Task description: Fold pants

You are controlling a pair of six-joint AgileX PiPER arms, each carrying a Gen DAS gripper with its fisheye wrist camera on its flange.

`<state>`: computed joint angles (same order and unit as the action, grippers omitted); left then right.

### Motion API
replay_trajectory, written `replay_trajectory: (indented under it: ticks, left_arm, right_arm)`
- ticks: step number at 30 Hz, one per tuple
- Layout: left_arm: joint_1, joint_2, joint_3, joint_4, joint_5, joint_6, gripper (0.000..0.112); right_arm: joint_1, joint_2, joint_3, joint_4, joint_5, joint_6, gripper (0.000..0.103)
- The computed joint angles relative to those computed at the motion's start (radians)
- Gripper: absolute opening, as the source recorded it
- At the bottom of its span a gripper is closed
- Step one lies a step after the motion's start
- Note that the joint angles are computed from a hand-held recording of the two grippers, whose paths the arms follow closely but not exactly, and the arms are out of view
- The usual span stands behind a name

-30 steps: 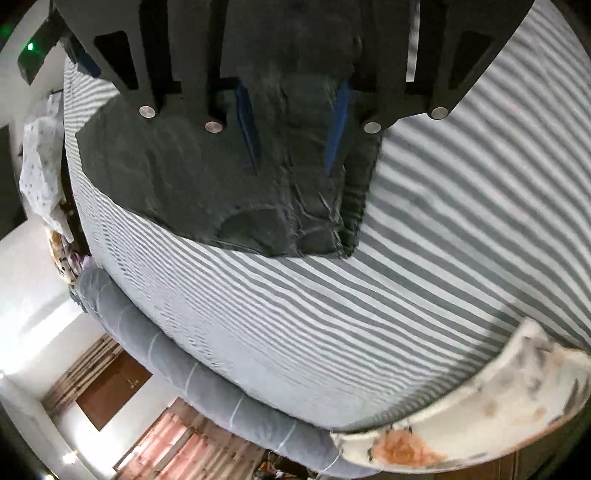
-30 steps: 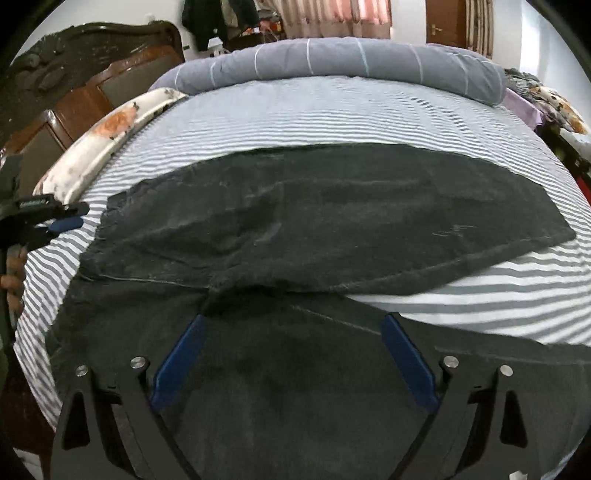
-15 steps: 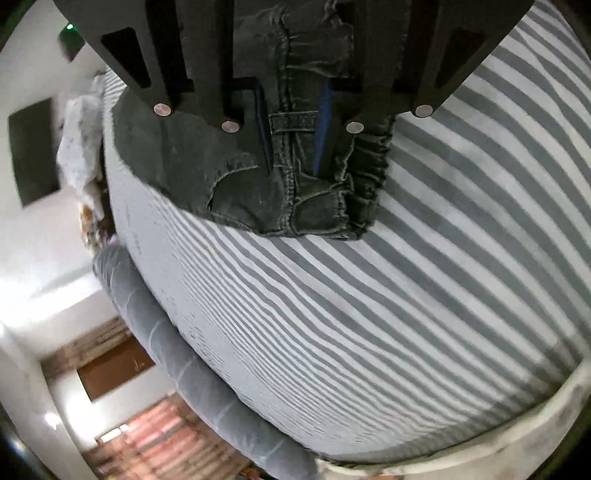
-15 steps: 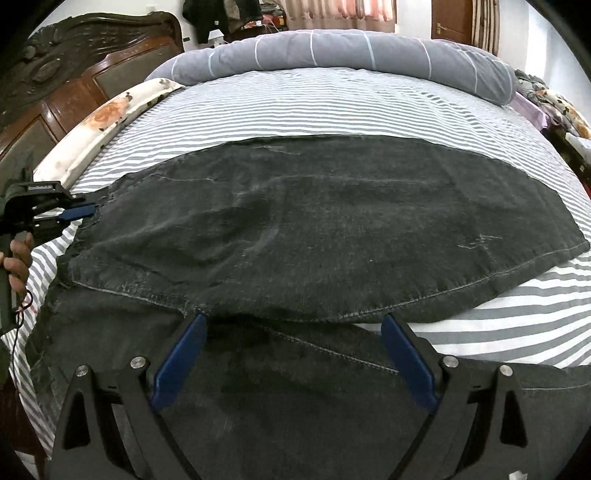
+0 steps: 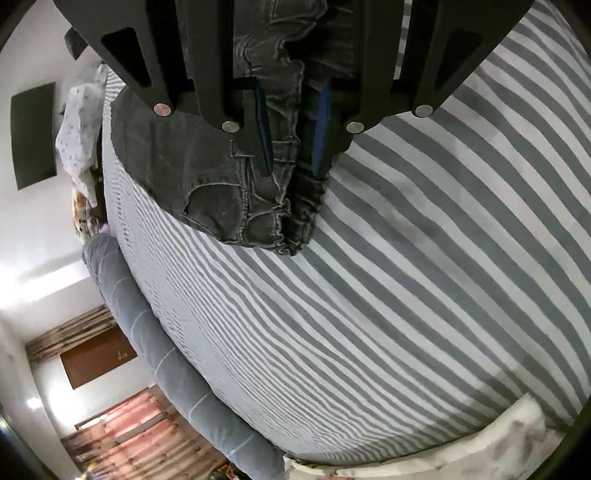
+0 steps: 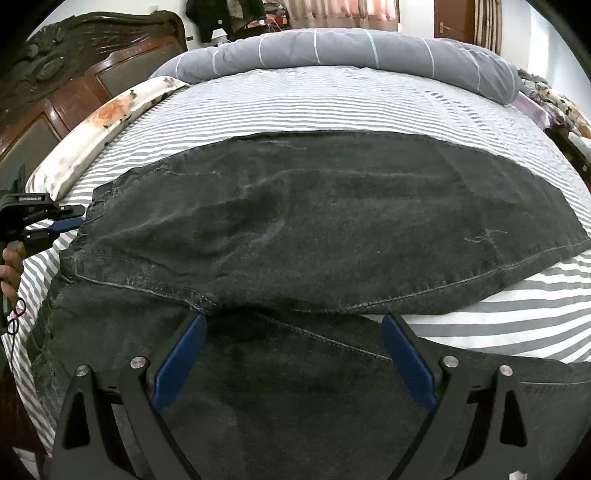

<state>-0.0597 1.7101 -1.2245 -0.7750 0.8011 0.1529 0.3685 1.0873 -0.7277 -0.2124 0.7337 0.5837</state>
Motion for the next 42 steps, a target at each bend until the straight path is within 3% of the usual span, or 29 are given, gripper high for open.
replay_trajectory:
  ticks: [12, 16, 20, 24, 28, 30, 34, 38, 42]
  left_arm:
    - [-0.038, 0.131, -0.13, -0.079, -0.035, -0.004, 0.023]
    - [-0.054, 0.171, -0.174, -0.088, -0.065, -0.022, 0.023]
    - [-0.08, 0.174, -0.179, -0.066, -0.106, -0.039, 0.023]
    - [-0.118, 0.131, -0.131, -0.004, -0.193, -0.026, 0.008]
    - [-0.114, 0.068, -0.043, -0.167, -0.259, 0.128, 0.006]
    - [-0.121, 0.025, -0.003, -0.235, -0.292, 0.207, 0.006]
    - [-0.115, -0.041, 0.065, -0.408, -0.303, 0.379, 0.006]
    - [-0.094, -0.08, 0.11, -0.574, -0.282, 0.519, 0.006]
    - [-0.077, -0.101, 0.117, -0.614, -0.256, 0.562, 0.006]
  right_arm:
    - [-0.012, 0.049, -0.022, -0.011, -0.043, -0.055, 0.094]
    - [-0.045, 0.093, -0.061, 0.022, -0.061, -0.15, 0.094]
    - [-0.12, 0.148, -0.128, 0.161, -0.065, -0.372, 0.094]
    - [-0.217, 0.23, -0.248, 0.296, -0.006, -0.546, 0.094]
    - [-0.234, 0.365, -0.408, 0.266, 0.022, -0.665, 0.093]
    - [-0.254, 0.456, -0.516, 0.3, 0.054, -0.772, 0.088]
    - [-0.308, 0.629, -0.74, 0.419, 0.16, -0.954, 0.074]
    - [-0.332, 0.8, -0.976, 0.5, 0.303, -1.074, 0.07]
    - [-0.301, 0.926, -1.172, 0.489, 0.448, -1.182, 0.068]
